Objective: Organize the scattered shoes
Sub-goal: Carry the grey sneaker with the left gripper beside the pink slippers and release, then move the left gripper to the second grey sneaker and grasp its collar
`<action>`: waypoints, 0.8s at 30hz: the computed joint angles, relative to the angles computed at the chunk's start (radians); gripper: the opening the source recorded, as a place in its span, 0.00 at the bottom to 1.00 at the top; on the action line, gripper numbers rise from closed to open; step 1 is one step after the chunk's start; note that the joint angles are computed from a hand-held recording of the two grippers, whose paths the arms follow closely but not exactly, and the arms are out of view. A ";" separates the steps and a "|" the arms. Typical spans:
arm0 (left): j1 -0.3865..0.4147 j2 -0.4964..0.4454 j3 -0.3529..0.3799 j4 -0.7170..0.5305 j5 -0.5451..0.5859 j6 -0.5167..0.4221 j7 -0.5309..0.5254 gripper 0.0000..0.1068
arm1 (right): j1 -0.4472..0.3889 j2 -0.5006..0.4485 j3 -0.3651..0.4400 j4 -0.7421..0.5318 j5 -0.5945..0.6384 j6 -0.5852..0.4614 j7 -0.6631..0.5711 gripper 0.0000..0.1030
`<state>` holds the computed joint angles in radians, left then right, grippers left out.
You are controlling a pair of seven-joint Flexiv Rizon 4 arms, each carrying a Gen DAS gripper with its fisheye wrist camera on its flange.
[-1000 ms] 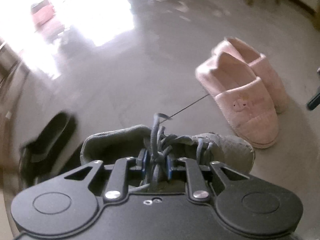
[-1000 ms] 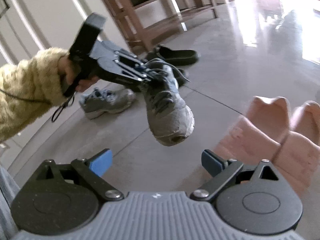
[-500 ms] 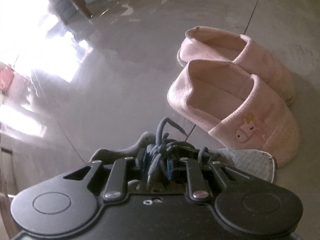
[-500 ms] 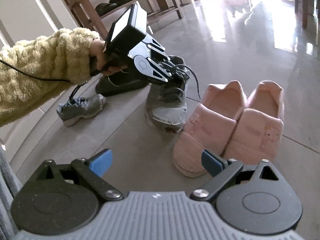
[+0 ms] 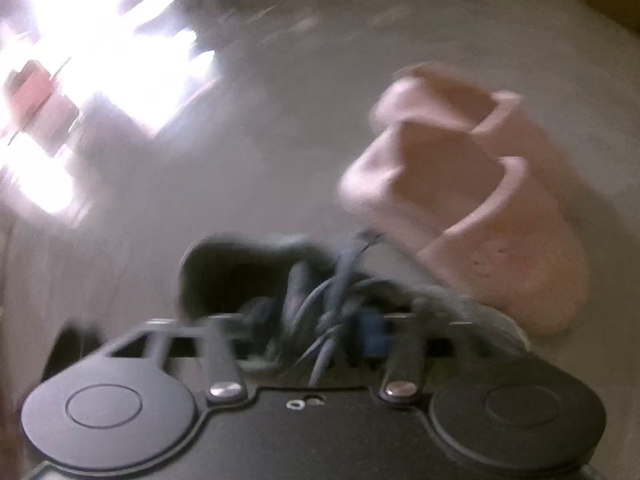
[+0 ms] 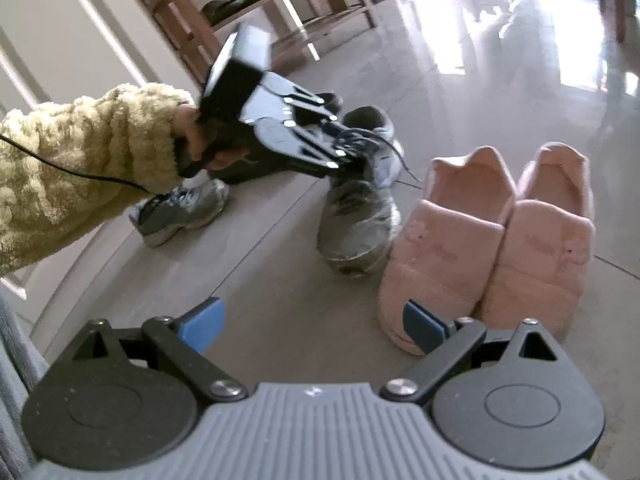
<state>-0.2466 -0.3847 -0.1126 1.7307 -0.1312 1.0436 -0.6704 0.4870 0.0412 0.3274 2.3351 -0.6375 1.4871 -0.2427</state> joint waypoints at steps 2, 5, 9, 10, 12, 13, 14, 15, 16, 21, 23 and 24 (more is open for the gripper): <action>-0.023 0.008 0.035 -0.028 0.019 -0.063 -0.105 0.63 | 0.008 -0.017 -0.002 -0.012 0.012 -0.001 -0.041 0.94; -0.021 0.055 0.056 -0.002 0.060 -0.065 -0.164 0.64 | -0.002 -0.047 -0.032 -0.011 -0.066 0.064 -0.022 0.94; 0.001 0.144 0.076 0.062 0.121 -0.049 -0.162 0.64 | -0.011 -0.111 -0.116 -0.033 -0.243 0.159 0.013 0.95; 0.004 0.163 0.084 0.071 0.135 -0.059 -0.184 0.64 | -0.012 -0.134 -0.117 -0.053 -0.225 0.153 -0.042 0.94; 0.013 0.207 0.104 0.086 0.162 -0.110 -0.265 0.64 | -0.032 -0.169 -0.069 -0.091 -0.112 0.118 -0.196 0.94; 0.017 0.221 0.110 0.084 0.177 -0.151 -0.317 0.64 | -0.048 -0.193 -0.045 -0.114 -0.069 0.110 -0.282 0.94; 0.021 0.237 0.113 0.088 0.191 -0.189 -0.367 0.64 | -0.049 -0.211 -0.045 -0.131 -0.052 0.109 -0.335 0.95; 0.026 0.254 0.116 0.096 0.206 -0.223 -0.416 0.64 | -0.032 -0.243 -0.078 -0.166 -0.082 0.092 -0.371 0.94; 0.031 0.271 0.117 0.106 0.221 -0.250 -0.458 0.65 | -0.010 -0.250 -0.107 -0.174 -0.093 0.086 -0.377 0.95; 0.060 0.370 0.116 0.189 0.306 -0.384 -0.600 0.65 | -0.067 -0.386 -0.025 -0.310 0.077 0.031 -0.630 0.94; 0.073 0.406 0.111 0.220 0.337 -0.422 -0.608 0.65 | -0.121 -0.427 0.046 -0.361 0.168 0.027 -0.709 0.94; 0.082 0.421 0.109 0.230 0.348 -0.432 -0.607 0.65 | -0.122 -0.428 0.048 -0.362 0.168 0.028 -0.707 0.95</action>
